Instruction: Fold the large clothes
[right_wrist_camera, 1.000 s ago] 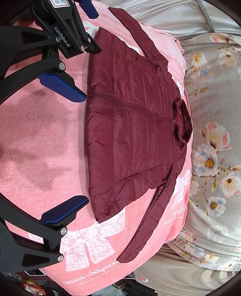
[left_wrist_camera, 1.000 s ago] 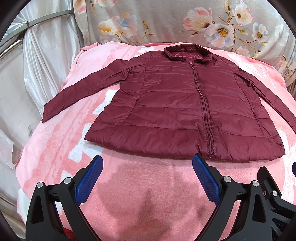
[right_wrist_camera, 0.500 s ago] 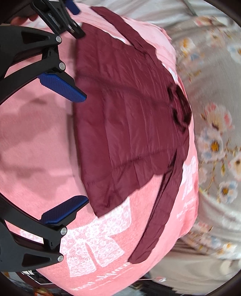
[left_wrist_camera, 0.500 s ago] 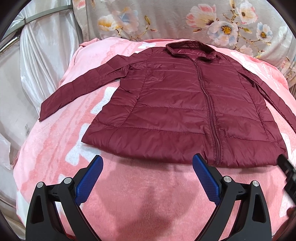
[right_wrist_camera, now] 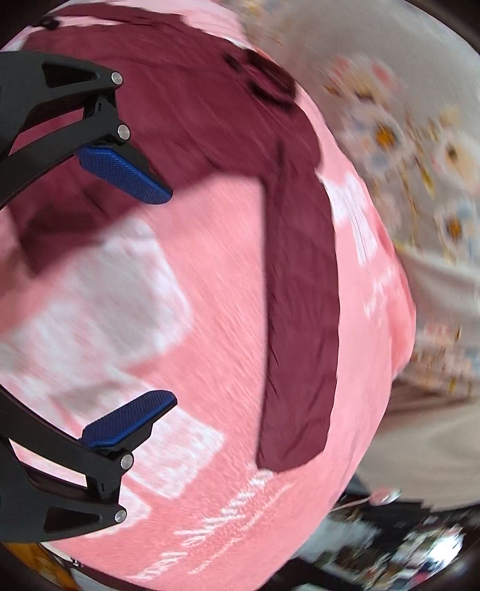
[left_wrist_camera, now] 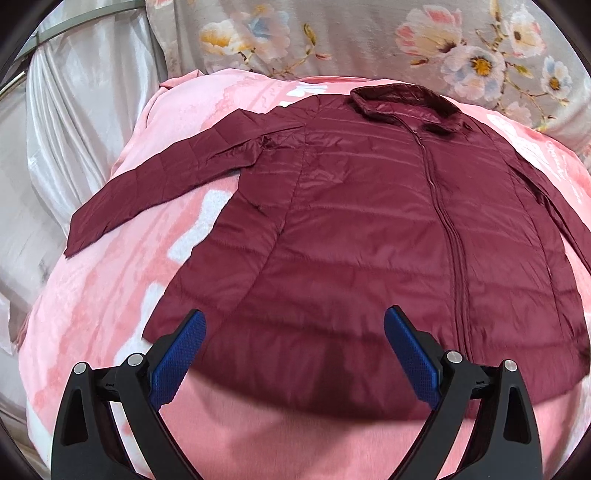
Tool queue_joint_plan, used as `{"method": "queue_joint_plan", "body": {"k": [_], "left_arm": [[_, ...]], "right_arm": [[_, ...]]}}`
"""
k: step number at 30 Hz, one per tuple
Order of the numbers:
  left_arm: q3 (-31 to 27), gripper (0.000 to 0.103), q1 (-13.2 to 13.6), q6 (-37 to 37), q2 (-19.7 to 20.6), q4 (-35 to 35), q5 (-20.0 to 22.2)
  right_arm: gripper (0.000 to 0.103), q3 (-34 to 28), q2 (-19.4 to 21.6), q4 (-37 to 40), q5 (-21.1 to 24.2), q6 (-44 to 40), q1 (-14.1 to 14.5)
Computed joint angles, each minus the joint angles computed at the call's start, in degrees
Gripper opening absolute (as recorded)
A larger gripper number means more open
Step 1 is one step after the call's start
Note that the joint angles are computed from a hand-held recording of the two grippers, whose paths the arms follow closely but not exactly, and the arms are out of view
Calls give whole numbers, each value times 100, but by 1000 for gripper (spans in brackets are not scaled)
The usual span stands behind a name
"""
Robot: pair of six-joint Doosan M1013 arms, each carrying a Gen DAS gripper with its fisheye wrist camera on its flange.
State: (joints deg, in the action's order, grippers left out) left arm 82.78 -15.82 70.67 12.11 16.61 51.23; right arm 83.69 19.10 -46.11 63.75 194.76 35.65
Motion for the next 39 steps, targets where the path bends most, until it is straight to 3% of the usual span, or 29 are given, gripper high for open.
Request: {"method": "queue_joint_plan", "body": {"k": [11,16,17,18,19,20,21,22,24,29,34,37,39], "left_arm": [[-541,95,137,-184,532,112,164],[-695,95,187,-193,689,125,231],[-711,95,193,-214,707,132,239],[-735,95,203,-231,730,135,245],[-761,95,214,-241,754,134,259],[-795,95,230,-253,782,132,277],[-827,95,241,-268,807,135,292],[-870,95,257,-289,840,149,316],[-939,95,282,-320,888,153,351],[-1120,95,356,-457,1006,211,390],[-1295,95,423,-553,1117,183,442],[-1374,95,463,-576,1171,124,487],[-1411,95,492,-576,1193,89,502]], "right_arm": [[98,1189,-533,-159,-1132,1970,-903],[98,1068,-419,-450,-812,1951,-1002],[88,1043,-394,-495,-784,1960,-1034],[72,998,-367,-443,-721,1893,-1081],[65,998,-371,-435,-701,1892,-1105],[52,1037,-398,-545,-830,2029,-1153],[26,1058,-418,-658,-1007,2153,-1206],[14,1054,-430,-677,-1139,2173,-1252],[7,802,-348,-883,-1075,2100,-1290],[5,-235,-26,-1603,-977,837,-1011],[5,-1714,665,-1748,-1620,-1461,-466],[5,-2658,1230,-729,-2291,-3201,-276],[5,-3354,1701,442,-2518,-4581,-184]]}}
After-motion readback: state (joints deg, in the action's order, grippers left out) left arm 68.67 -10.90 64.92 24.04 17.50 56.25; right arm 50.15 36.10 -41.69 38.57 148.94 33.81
